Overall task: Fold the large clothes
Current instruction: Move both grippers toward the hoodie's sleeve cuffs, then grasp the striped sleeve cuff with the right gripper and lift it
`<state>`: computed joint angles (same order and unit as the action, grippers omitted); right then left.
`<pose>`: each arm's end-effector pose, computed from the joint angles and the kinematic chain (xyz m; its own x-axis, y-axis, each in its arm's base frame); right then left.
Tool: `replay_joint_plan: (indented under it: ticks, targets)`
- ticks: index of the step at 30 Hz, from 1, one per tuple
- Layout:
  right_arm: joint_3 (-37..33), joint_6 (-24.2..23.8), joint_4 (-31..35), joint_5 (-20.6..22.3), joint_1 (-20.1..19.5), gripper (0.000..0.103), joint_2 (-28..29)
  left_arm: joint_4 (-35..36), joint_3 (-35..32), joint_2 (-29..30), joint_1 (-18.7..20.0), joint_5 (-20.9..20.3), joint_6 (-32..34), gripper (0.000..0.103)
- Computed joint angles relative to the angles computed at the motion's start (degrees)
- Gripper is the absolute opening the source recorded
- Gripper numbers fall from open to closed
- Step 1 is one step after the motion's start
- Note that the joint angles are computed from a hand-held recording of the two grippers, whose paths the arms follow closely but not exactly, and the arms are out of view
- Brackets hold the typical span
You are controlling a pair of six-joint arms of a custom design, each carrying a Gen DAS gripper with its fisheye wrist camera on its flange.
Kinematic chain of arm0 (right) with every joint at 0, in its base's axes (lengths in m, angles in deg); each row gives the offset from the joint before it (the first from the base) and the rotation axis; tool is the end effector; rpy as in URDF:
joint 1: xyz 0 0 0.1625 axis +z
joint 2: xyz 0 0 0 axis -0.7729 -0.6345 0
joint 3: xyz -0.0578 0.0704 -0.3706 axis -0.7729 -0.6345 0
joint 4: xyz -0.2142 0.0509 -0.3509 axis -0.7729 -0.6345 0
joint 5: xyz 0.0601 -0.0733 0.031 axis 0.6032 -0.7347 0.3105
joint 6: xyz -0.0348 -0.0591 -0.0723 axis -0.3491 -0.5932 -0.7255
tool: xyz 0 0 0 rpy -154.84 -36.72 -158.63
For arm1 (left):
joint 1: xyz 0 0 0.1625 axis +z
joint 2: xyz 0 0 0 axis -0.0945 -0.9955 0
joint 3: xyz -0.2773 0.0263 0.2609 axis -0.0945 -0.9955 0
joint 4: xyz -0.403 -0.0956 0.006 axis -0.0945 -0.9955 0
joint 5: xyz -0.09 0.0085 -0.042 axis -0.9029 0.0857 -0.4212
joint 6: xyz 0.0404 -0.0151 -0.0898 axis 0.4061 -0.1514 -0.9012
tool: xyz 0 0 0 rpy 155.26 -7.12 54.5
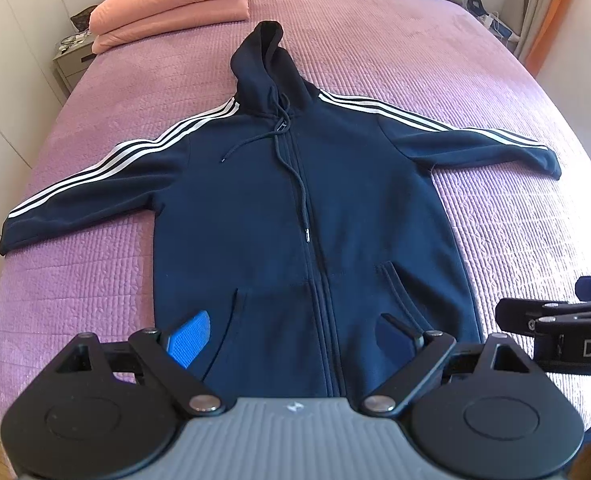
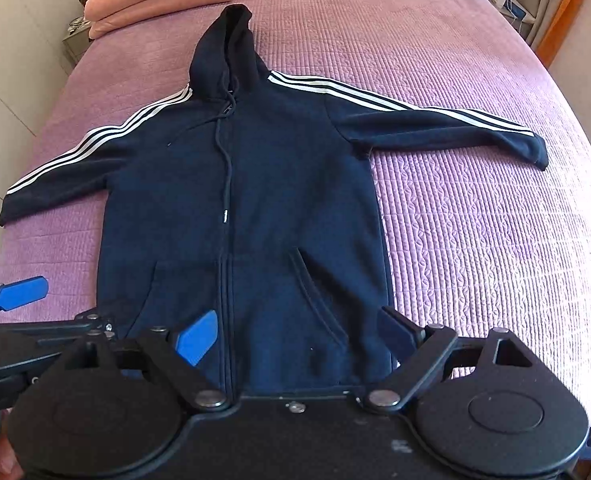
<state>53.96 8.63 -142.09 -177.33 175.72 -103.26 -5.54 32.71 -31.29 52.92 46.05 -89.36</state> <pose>0.5251 -0.6209 0.1501 -0.7091 -0.3416 0.6168 -0.4385 0.8987 -0.0064 -0.2261 -0.5611 0.4343 -0.6748 -0.2743 -0.6851 0.1020 0.8848 -0.4547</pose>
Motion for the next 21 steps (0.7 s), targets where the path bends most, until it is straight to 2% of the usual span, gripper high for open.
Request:
replay_joint_plan:
  ticks: [5,8,12,14,18,21]
  targets:
    - [1.3,-1.1,-3.0,-1.3,-0.9,0.102,0.1,-2.7,0.9,0.3,0.7,0.0,2.0,0.092]
    - [4.4,-4.2,-8.9,-2.4,-2.0,0.102,-0.2,-7.6,3.5,0.6,1.7,2.2,4.8,0.094]
    - [10.1,-10.5,-21.3,-3.6,-4.8,0.102,0.1,-23.3,9.4,1.1,4.6,3.5,12.2,0.092]
    - [9.6,-10.7,-22.1,-4.4,-6.1,0.102,1.5,-29.0,11.1,2.4,5.8,4.9,14.4,0.092]
    - [11.5,-13.4,-28.6,-2.6,-9.3,0.102,2.7,-41.1,14.1,5.5,7.6,9.3,21.0,0.092]
    - [14.3,-15.3,-35.9,-0.5,-12.2,0.102,2.8,-55.0,16.8,7.8,8.8,10.8,28.5,0.092]
